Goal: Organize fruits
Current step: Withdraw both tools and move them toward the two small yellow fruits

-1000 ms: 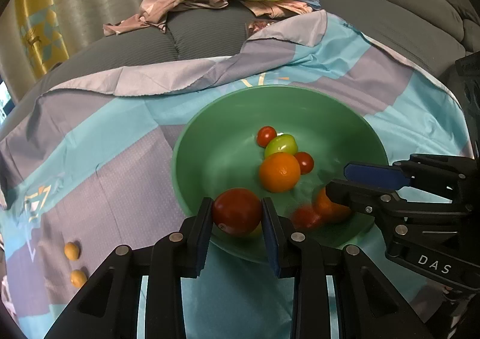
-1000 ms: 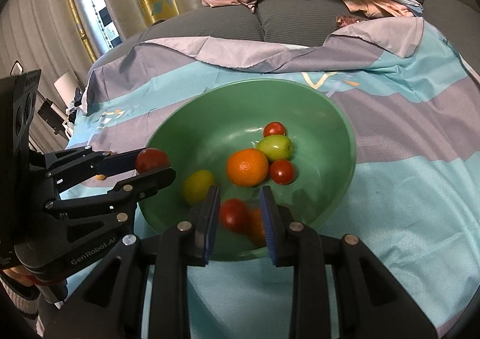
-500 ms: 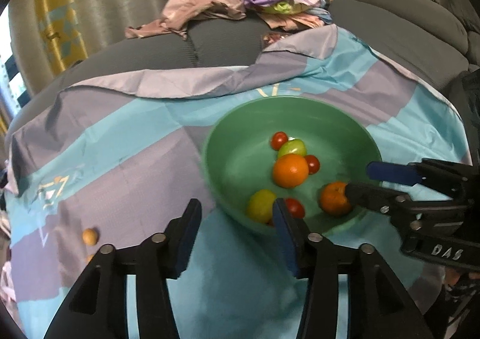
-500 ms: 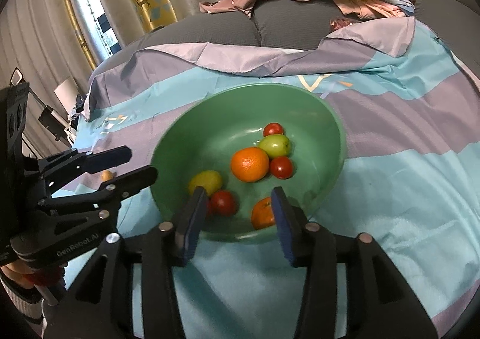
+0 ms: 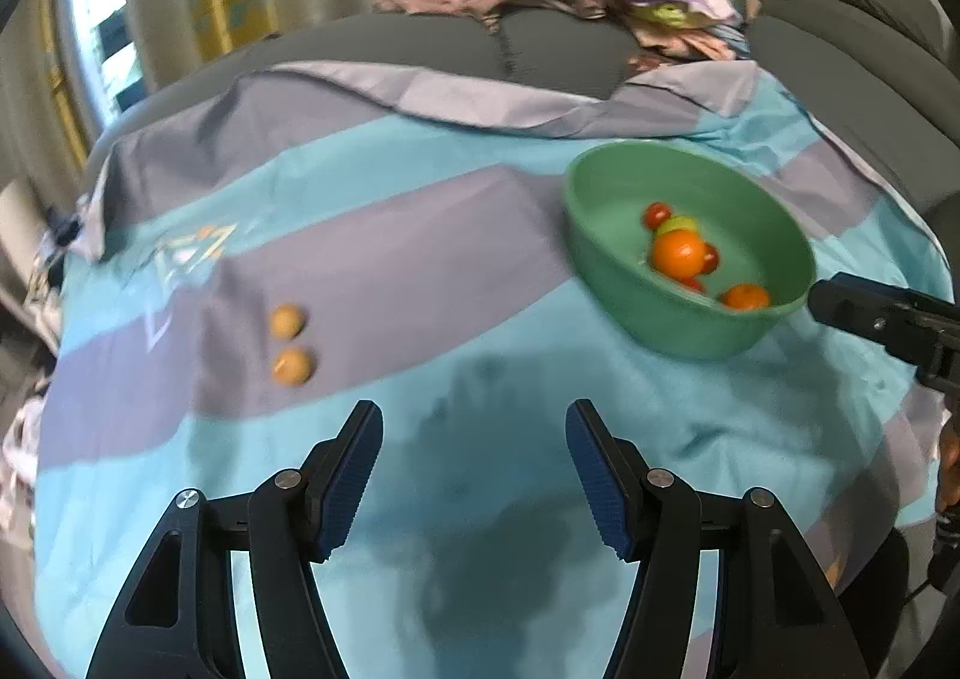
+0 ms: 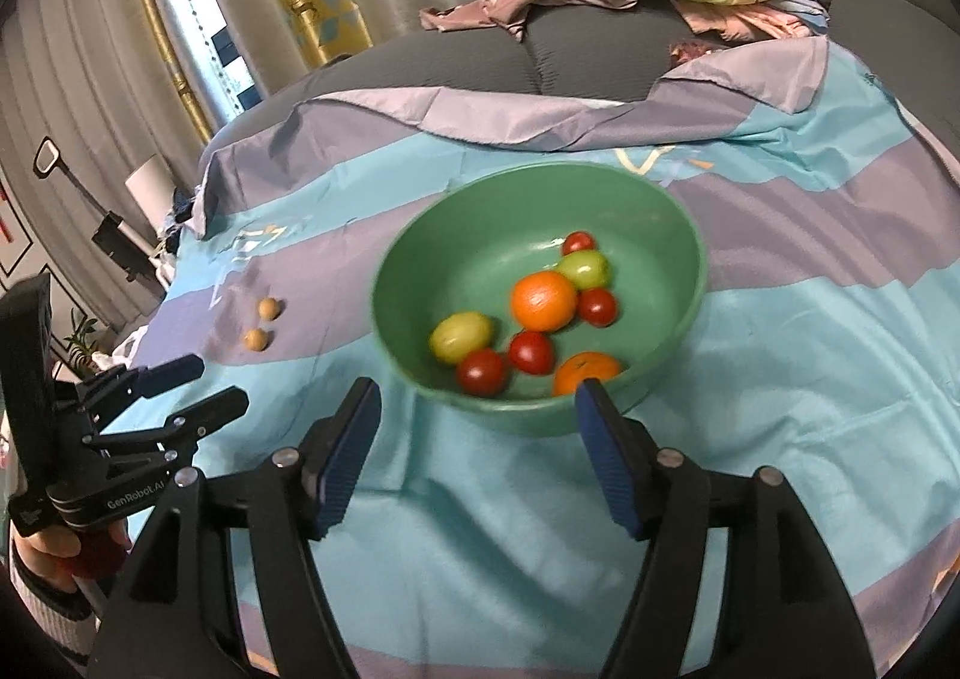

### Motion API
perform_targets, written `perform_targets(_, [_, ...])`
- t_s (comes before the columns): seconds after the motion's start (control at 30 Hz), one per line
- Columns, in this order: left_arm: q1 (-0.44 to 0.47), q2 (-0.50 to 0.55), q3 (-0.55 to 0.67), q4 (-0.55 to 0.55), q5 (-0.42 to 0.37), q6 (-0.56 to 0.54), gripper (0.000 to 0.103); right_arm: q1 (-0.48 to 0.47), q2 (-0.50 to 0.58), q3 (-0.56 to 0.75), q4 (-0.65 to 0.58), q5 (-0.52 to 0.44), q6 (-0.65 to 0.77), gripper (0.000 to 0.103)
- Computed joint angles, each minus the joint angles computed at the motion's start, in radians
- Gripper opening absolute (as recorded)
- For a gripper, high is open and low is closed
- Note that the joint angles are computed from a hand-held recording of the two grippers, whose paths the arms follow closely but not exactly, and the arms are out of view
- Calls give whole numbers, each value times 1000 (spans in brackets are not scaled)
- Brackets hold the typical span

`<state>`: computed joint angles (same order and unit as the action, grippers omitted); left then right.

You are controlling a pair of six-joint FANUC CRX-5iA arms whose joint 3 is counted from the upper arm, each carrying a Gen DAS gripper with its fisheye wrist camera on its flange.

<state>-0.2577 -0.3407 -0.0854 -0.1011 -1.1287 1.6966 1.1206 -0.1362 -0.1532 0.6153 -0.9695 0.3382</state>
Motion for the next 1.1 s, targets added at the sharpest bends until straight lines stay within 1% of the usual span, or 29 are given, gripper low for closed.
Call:
perform_targets(0.17, [52, -70, -50, 3, -19, 26, 63, 27, 18, 27, -21, 1, 40, 67])
perform_targets(0.3, [117, -122, -99, 46, -23, 24, 63, 43, 39, 54, -32, -7, 70, 67])
perform_targets(0.53, [176, -179, -151, 59, -40, 16, 63, 59, 84, 107, -75, -15, 133, 67])
perform_targets(0.67, [232, -218, -192, 86, -38, -16, 63, 64, 115, 143, -109, -17, 181, 67])
perform_targets(0.93, [393, -279, -281, 208, -28, -107, 63, 61, 177, 207, -180, -25, 257, 67])
perform_targets(1.0, [409, -276, -289, 227, -20, -128, 63, 56, 193, 226, -199, -23, 277, 67])
perform_targets(1.1, [404, -256, -283, 225, 1, -135, 63, 45, 218, 256, -223, -16, 307, 67])
